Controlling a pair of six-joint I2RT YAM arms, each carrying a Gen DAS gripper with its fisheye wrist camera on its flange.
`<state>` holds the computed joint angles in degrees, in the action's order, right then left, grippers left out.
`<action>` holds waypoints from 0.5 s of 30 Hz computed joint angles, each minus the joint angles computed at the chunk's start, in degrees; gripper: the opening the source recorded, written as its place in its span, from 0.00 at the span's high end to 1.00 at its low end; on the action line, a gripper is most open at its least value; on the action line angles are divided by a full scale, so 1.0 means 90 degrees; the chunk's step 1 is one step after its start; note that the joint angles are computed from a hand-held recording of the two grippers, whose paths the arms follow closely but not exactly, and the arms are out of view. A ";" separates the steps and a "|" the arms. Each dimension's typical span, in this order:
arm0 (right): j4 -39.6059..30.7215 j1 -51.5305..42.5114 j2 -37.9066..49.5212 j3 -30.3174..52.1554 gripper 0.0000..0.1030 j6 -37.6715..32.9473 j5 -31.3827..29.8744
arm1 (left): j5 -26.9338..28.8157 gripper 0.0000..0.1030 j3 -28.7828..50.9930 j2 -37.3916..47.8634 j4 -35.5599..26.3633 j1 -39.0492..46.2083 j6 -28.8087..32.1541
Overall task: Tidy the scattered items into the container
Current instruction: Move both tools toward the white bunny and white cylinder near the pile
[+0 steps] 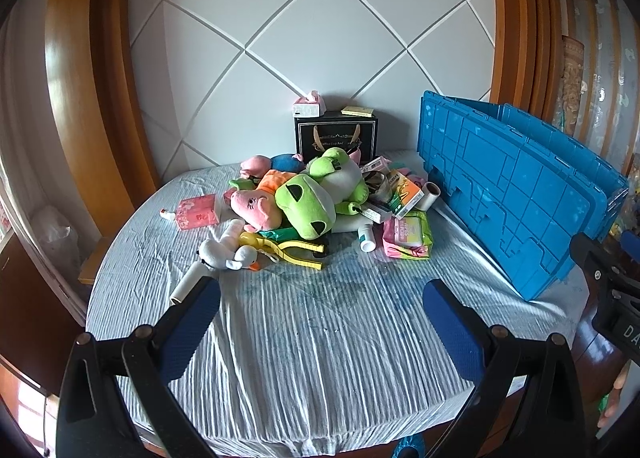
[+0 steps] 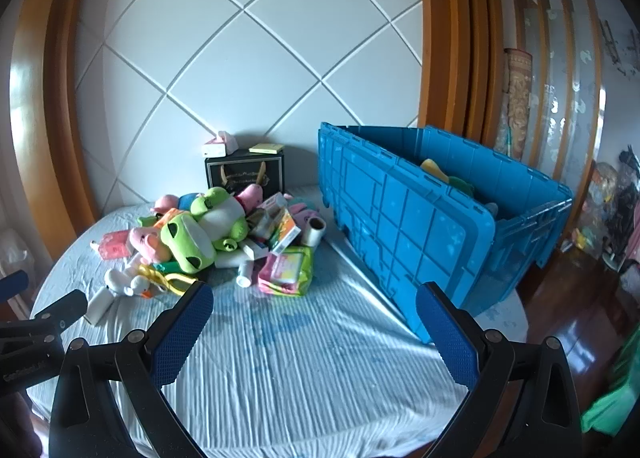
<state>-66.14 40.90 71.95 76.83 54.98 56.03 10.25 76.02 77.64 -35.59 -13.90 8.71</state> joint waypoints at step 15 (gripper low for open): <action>0.2308 -0.1842 0.0271 -0.0891 0.00 -0.2053 -0.1866 | 0.0599 0.00 0.0537 0.1669 0.0294 0.0217 -0.0699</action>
